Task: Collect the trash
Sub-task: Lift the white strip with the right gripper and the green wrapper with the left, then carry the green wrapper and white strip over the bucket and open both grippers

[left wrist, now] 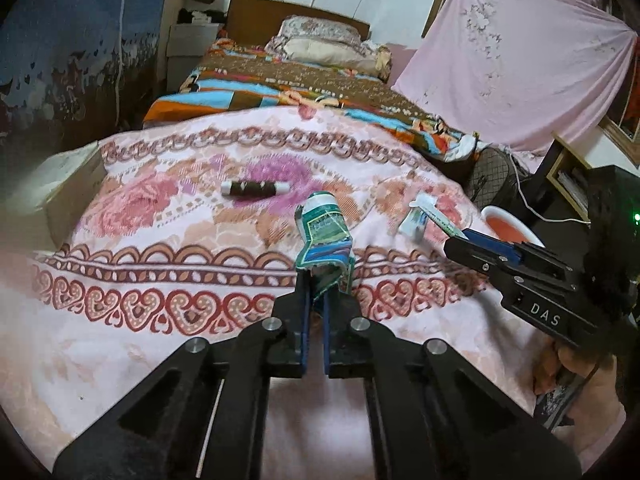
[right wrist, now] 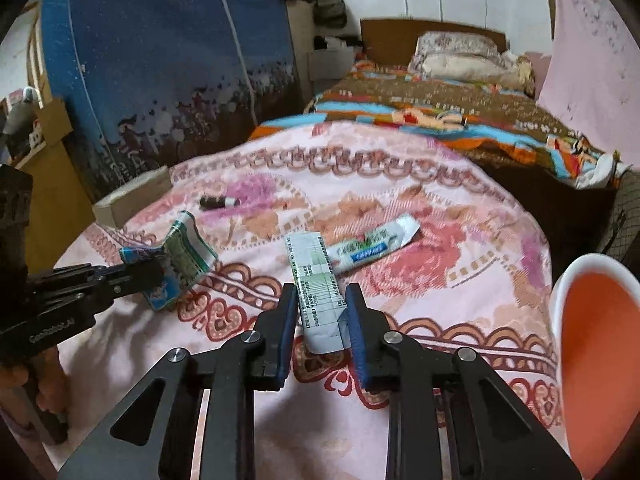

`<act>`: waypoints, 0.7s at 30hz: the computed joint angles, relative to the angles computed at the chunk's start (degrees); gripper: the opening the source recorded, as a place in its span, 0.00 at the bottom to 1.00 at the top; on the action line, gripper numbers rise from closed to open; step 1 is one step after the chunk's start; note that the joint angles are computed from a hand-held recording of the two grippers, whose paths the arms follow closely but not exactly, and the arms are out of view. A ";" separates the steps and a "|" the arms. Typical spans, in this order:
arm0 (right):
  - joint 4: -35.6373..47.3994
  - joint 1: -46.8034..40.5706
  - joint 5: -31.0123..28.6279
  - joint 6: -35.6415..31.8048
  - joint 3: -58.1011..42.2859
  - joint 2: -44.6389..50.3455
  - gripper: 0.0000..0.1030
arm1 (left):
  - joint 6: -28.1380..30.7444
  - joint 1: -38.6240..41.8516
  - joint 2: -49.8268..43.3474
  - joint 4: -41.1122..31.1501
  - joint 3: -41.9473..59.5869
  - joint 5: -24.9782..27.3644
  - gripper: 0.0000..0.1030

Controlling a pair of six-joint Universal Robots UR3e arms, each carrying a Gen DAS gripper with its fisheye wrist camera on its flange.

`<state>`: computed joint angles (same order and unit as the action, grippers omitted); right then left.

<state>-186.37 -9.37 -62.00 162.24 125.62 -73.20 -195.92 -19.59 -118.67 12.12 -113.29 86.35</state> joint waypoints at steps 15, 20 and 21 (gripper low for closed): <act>-45.02 -8.86 4.61 10.84 16.00 1.09 0.22 | -0.80 -9.54 -8.23 24.13 6.47 11.06 0.00; -58.99 -11.20 4.10 14.26 17.88 2.83 0.22 | 2.14 -12.62 -11.41 28.52 11.80 15.03 0.00; -61.42 -11.92 4.05 15.17 18.02 3.19 0.22 | 3.10 -13.32 -12.05 28.48 13.53 15.79 0.00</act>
